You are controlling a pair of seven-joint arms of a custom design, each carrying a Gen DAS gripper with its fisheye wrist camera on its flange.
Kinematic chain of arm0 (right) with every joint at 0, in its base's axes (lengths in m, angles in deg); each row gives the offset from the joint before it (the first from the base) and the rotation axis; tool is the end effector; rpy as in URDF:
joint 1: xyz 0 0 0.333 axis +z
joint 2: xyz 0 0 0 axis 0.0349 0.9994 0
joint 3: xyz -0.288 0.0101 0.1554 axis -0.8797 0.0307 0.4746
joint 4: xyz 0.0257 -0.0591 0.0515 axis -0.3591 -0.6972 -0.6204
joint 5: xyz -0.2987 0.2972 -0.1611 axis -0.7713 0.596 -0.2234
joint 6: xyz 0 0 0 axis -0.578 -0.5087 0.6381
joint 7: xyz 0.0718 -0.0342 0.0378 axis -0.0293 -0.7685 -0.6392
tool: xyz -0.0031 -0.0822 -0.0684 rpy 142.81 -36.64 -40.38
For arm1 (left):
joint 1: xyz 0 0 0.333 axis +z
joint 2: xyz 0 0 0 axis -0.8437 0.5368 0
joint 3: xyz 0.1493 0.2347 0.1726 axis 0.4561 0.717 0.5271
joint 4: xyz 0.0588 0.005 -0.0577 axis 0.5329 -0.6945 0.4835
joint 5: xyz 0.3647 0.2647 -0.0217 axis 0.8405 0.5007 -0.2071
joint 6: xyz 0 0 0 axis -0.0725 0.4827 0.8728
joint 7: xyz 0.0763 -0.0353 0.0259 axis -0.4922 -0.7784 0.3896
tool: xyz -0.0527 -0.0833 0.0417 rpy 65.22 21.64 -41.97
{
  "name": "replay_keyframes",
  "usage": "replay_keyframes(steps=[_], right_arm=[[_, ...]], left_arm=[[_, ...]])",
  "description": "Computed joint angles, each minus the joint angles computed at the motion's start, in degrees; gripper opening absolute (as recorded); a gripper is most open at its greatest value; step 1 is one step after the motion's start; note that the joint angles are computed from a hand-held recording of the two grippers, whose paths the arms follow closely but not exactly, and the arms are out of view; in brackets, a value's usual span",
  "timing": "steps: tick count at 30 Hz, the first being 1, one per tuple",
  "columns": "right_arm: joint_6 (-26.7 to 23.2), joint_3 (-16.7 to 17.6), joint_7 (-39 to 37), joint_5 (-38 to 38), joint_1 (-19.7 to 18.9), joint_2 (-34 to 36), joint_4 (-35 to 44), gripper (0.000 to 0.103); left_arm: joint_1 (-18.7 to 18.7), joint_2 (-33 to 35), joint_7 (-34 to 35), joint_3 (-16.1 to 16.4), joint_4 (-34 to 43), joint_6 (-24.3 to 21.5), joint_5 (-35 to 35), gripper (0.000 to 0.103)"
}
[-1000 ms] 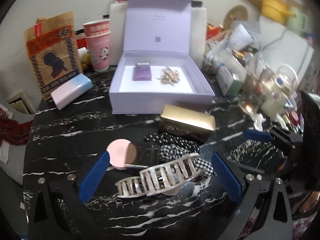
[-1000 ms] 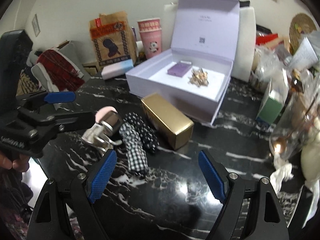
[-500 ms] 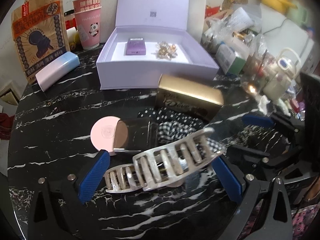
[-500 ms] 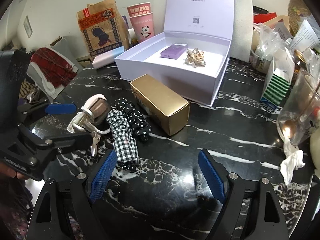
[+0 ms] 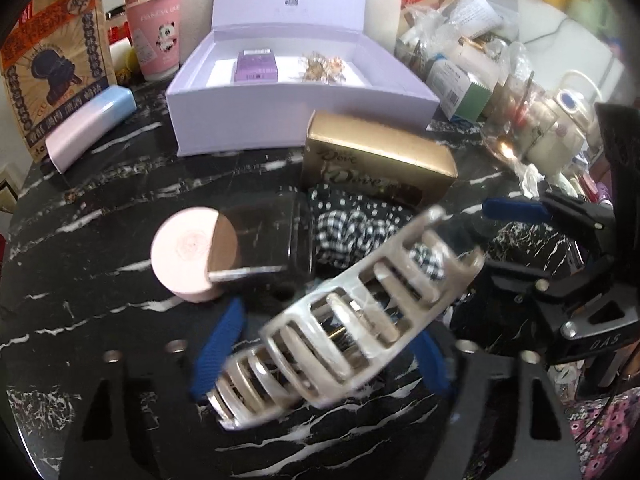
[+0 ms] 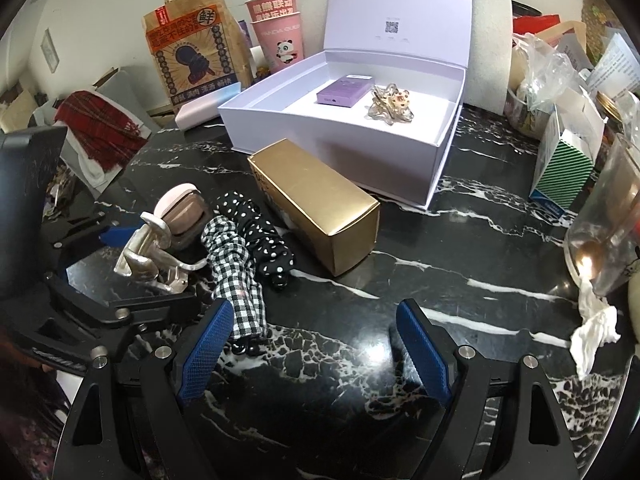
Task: Organize rigid objects
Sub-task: 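Grasp the white claw clip with left tool while right tool approaches gingham scrunchie, then grasp the gingham scrunchie with right tool while left tool lifts white claw clip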
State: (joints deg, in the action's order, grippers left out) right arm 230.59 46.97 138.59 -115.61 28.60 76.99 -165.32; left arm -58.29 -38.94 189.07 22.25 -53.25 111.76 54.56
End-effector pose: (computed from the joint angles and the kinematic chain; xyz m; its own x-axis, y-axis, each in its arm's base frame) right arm 0.6000 0.3543 0.3745 -0.0858 -0.9834 -0.1600 -0.8052 0.1630 -0.5702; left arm 0.6999 -0.1540 0.3686 -0.7453 -0.6502 0.1477 -0.6190 0.5924 -0.5157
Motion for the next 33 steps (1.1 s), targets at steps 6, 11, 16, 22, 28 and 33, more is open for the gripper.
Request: replay_keyframes(steps=[6, 11, 16, 22, 28, 33], right_arm=[[0.3, 0.2, -0.3, 1.0, -0.3, 0.1, -0.1, 0.084], [1.3, 0.2, -0.8, 1.5, -0.4, 0.3, -0.1, 0.084], [2.3, 0.2, -2.0, 2.3, -0.4, 0.9, 0.6, 0.084], [5.5, 2.2, -8.2, 7.8, -2.2, 2.4, 1.7, 0.079], [4.6, 2.8, -15.2, 11.9, -1.7, 5.9, 5.6, 0.068], [2.8, 2.8, -17.3, 15.4, -1.2, 7.1, 7.3, 0.057]], left_arm=[[0.8, -1.0, 3.9, -0.6, -1.4, -0.3, -2.6, 0.051], [0.5, -2.1, 3.7, 0.1, -2.2, -1.1, -2.2, 0.043], [1.2, -2.6, 2.6, 0.7, -2.2, -3.1, -3.4, 0.043], [1.6, -3.3, -0.1, 1.6, -2.5, -1.8, -3.6, 0.043], [1.8, -2.8, -3.0, 2.0, -2.5, -0.4, -2.7, 0.043], [2.1, -2.7, -4.3, 2.0, -2.7, 0.3, -2.1, 0.043]])
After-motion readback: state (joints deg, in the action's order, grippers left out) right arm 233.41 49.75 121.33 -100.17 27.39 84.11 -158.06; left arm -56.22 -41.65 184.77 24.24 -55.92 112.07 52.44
